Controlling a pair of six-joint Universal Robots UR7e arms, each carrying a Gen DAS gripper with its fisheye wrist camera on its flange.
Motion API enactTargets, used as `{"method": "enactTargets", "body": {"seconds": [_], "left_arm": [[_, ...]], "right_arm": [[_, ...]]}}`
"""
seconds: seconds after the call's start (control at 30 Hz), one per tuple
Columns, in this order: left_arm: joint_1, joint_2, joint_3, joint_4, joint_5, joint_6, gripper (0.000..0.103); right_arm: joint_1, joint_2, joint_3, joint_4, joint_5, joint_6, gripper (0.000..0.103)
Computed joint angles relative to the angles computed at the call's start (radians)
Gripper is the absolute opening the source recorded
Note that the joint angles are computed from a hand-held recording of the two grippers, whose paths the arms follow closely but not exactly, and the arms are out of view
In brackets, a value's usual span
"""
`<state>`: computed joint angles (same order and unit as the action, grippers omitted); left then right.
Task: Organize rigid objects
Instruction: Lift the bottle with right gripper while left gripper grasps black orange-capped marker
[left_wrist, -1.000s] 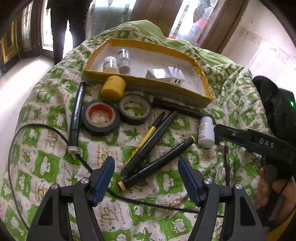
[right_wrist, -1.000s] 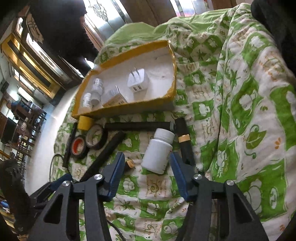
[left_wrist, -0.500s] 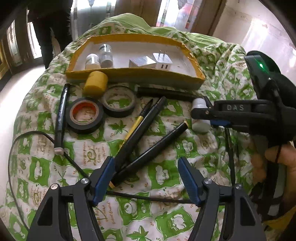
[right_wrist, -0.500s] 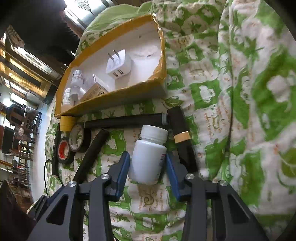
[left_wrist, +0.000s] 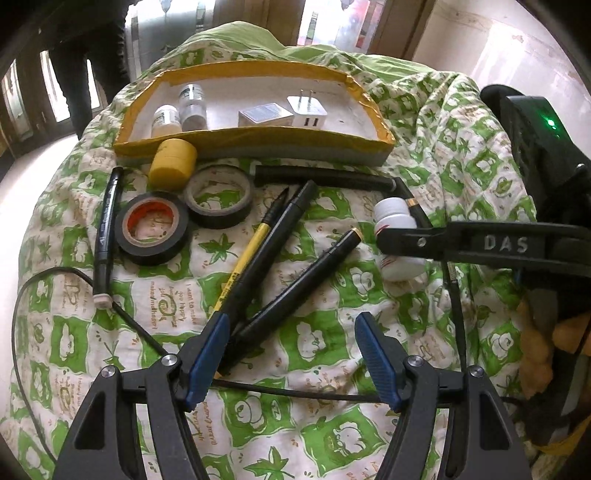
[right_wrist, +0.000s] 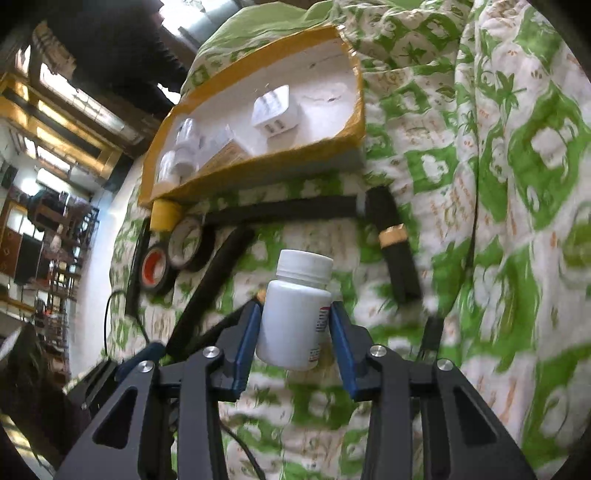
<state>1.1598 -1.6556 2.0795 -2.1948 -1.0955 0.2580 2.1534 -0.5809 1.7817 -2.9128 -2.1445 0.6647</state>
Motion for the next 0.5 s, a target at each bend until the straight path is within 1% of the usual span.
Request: {"method": "enactTargets", "body": {"seconds": [0.07, 0.33, 0.5], "left_arm": [[-0.005, -0.001, 0.004, 0.002, 0.006, 0.005, 0.074], [-0.014, -0.002, 0.011, 0.007, 0.014, 0.001, 0.074], [-0.014, -0.002, 0.012, 0.007, 0.015, 0.004, 0.074]], "right_arm": [[-0.001, 0.004, -0.009, 0.025, -0.007, 0.006, 0.038], [0.002, 0.015, -0.021, 0.057, -0.030, 0.011, 0.038], [0.004, 0.019, -0.025, 0.058, -0.034, 0.010, 0.038]]}}
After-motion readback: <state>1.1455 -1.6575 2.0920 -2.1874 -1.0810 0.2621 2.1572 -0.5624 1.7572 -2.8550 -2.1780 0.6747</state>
